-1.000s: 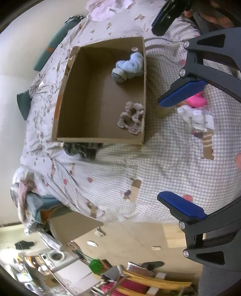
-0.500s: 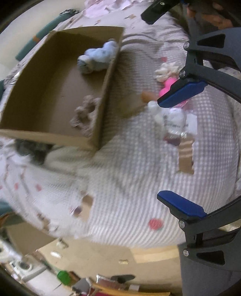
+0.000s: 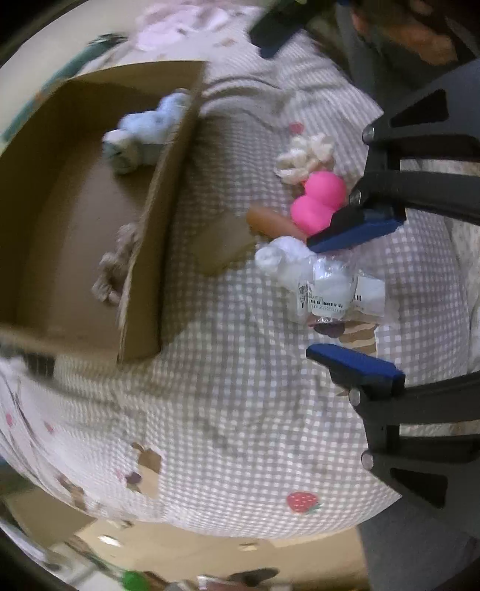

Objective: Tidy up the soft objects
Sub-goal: 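Withdraw both tools and grasp the clear plastic bag with the left gripper, then grasp the white flower scrunchie with the right gripper while the left gripper holds the bag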

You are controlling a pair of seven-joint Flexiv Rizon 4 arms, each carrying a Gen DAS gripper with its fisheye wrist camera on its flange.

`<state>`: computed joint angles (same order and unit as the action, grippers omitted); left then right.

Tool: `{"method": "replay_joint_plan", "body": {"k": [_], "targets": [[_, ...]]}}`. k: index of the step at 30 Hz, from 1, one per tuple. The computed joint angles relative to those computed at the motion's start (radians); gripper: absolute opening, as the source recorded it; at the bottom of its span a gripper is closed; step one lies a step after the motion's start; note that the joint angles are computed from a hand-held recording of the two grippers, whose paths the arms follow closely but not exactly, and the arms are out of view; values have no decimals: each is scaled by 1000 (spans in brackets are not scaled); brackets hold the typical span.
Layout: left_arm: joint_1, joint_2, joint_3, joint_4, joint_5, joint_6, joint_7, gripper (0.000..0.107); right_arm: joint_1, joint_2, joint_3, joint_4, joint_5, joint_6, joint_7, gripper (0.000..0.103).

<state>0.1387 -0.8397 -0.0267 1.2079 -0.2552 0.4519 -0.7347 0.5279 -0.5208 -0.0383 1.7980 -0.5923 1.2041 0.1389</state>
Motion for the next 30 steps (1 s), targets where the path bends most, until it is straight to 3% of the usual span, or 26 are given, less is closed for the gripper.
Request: {"method": "replay_joint_plan", "body": {"k": [2, 3, 7, 12, 13, 17, 19, 21, 24, 26, 28, 30], "targets": [[4, -18, 5, -38, -5, -42, -29, 20, 2, 0, -8, 7, -4, 18, 16, 103], [3, -20, 9, -42, 2, -38, -34, 18, 1, 2, -11, 14, -5, 35, 26, 103], [3, -43, 17, -82, 18, -74, -62, 18, -5, -1, -7, 21, 13, 56, 36, 103], [-16, -27, 15, -34, 51, -12, -36, 12, -22, -18, 20, 5, 59, 70, -9, 103], [-25, -11, 12, 3, 52, 39, -35, 12, -34, -27, 36, 0, 80, 89, -30, 103], [-15, 7, 2, 21, 29, 64, -28, 12, -102, -84, 141, -36, 216, 175, -147, 101], [-10, 5, 1, 10, 19, 62, -30, 12, -143, -119, 207, -64, 283, 204, -209, 88], [-7, 11, -1, 20, 9, 80, -32, 12, -171, -153, 259, -100, 335, 187, -256, 87], [-5, 13, -4, 24, -1, 97, -33, 12, -208, -208, 327, -160, 405, 167, -325, 77], [8, 6, -2, -6, -4, 71, -26, 12, -211, -233, 343, -196, 430, 133, -362, 73], [8, 7, -1, -1, -5, 73, -27, 12, -214, -255, 359, -230, 458, 96, -397, 52], [6, 7, -2, 5, -8, 80, -32, 12, -204, -260, 349, -239, 485, 94, -412, 40]]}}
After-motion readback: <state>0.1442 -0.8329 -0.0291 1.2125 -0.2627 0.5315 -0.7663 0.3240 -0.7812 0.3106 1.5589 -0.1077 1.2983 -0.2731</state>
